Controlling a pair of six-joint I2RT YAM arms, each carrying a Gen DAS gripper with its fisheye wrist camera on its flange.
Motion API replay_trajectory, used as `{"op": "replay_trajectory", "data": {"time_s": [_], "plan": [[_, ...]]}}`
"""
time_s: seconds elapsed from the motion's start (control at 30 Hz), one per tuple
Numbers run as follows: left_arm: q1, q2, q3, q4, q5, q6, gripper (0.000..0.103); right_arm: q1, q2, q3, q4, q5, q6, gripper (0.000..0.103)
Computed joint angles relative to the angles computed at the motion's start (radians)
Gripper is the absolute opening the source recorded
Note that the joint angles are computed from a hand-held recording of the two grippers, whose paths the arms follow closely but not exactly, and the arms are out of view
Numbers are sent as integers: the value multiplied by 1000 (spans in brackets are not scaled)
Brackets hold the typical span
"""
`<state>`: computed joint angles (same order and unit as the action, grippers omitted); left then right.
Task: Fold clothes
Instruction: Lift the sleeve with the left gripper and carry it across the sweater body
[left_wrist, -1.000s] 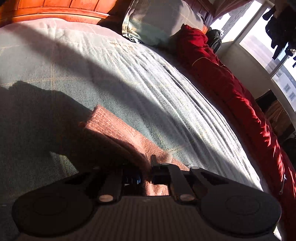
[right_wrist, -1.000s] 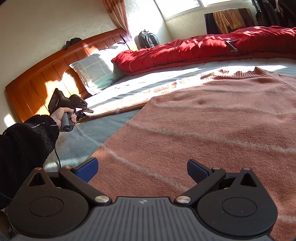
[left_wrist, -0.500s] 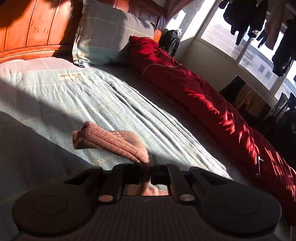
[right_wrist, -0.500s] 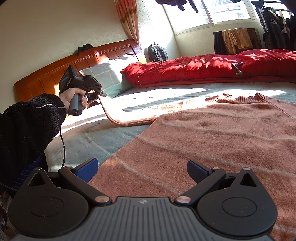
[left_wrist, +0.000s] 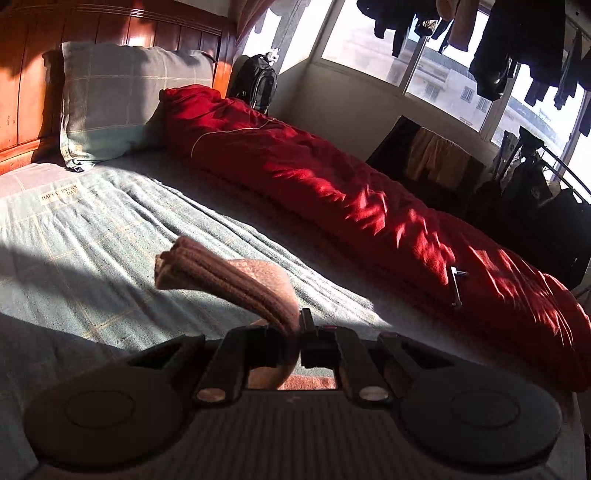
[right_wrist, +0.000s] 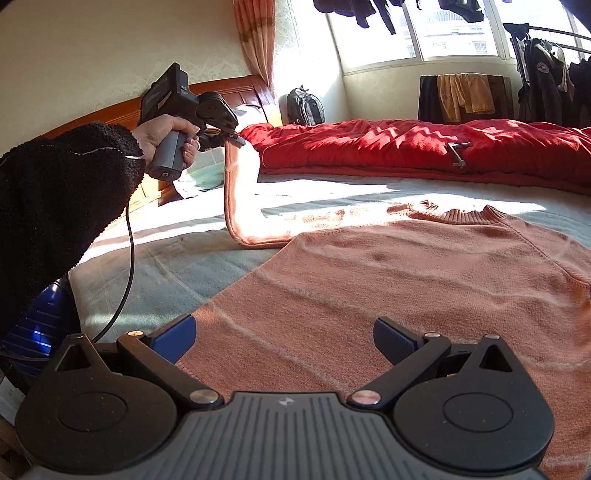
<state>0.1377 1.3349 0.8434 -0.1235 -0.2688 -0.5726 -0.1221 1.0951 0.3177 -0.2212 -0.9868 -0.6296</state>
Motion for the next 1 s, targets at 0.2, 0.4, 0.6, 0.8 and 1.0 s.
{"op": "replay_trajectory", "data": {"time_s": [0.2, 0.4, 0.6, 0.8, 1.0], "plan": [[-126, 75, 120, -36, -72, -21, 6, -73, 31, 44, -98, -65, -89, 103], [-238, 182, 259, -76, -146, -19, 6, -116, 38, 61, -142, -72, -131, 103], [-320, 272, 379, -94, -167, -15, 6, -168, 66, 88, -199, -97, -200, 103], [-402, 359, 507, -130, -203, 13, 6, -210, 104, 114, -222, -91, -232, 103], [-466, 449, 619, -161, -218, 11, 6, -244, 140, 138, -244, -92, -254, 103]]}}
